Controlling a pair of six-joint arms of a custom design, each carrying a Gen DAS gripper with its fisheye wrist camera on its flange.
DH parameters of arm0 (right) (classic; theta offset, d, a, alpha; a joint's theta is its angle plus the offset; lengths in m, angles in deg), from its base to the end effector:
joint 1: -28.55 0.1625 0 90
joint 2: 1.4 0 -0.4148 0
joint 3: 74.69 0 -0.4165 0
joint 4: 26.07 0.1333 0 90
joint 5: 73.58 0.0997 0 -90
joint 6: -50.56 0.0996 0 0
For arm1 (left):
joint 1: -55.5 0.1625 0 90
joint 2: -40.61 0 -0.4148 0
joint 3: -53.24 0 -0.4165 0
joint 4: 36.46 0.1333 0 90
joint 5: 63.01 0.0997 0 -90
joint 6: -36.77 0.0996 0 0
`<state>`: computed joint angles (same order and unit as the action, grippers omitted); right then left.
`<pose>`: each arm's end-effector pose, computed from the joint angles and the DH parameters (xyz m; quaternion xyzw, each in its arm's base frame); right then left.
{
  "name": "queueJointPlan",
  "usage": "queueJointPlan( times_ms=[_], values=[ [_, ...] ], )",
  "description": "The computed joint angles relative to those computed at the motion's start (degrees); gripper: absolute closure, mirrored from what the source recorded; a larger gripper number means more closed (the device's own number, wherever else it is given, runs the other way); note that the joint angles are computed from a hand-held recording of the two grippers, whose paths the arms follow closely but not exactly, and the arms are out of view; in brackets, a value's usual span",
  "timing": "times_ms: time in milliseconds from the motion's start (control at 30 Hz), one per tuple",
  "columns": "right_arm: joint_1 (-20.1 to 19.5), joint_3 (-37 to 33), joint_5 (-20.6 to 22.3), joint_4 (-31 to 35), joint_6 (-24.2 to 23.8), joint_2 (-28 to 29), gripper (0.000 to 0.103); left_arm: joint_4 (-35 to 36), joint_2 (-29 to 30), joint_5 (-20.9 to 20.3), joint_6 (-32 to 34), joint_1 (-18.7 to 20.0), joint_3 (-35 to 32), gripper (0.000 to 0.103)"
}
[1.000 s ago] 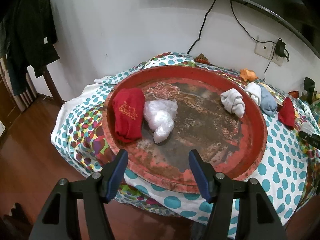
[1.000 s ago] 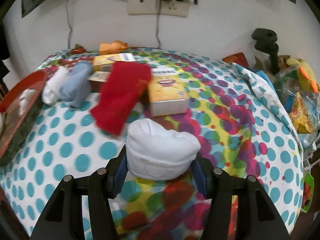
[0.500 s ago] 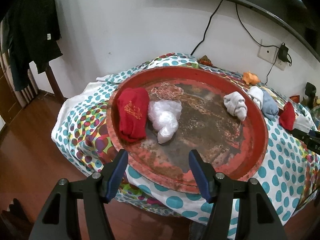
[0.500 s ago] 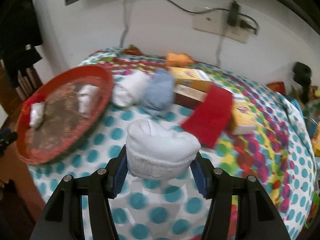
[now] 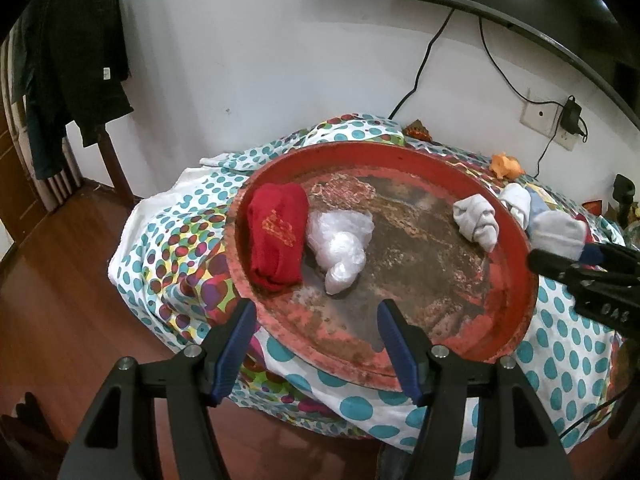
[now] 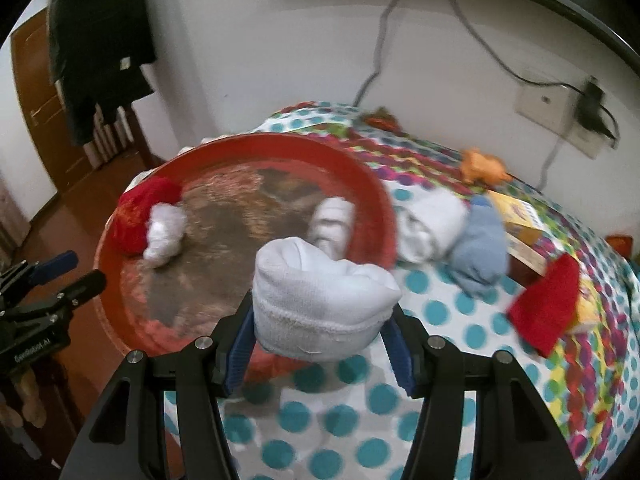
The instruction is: Organize objects
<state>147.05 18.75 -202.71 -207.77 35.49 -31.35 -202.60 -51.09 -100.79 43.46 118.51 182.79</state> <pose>0.3815 -0.5549 -0.0241 0.2634 -0.8789 0.2660 0.2957 -0.0074 -0.4817 0.3354 0.1076 0.8537 -0.3631 0.3574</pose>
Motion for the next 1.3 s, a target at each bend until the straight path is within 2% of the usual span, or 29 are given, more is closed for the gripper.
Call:
queueJointPlan(
  times_ms=[100,367,800,933,1300],
  values=[
    [0.44,-2.13,0.75,1.64,-0.33,1.84,0.048,-0.41,0.31,0.37,0.51,0.07,-0.11,0.038],
    [0.10,-5.62,1.39,5.76,2.31,4.42,0.048,-1.03,-0.09,0.55,0.53,0.55,-0.46,0.038],
    [-0.32,-11.99,-3.09,10.24,2.03,9.31,0.047,-3.16,-0.15,2.02,0.81,0.63,-0.43,0.038],
    [-0.93,-12.85,-3.23,11.59,4.79,9.50,0.047,-2.70,-0.20,1.84,0.55,0.65,-0.46,0.038],
    [-0.90,-15.60,-6.02,12.76,3.78,11.14,0.047,-2.21,0.32,2.76,0.62,0.37,-0.33,0.038]
  ],
)
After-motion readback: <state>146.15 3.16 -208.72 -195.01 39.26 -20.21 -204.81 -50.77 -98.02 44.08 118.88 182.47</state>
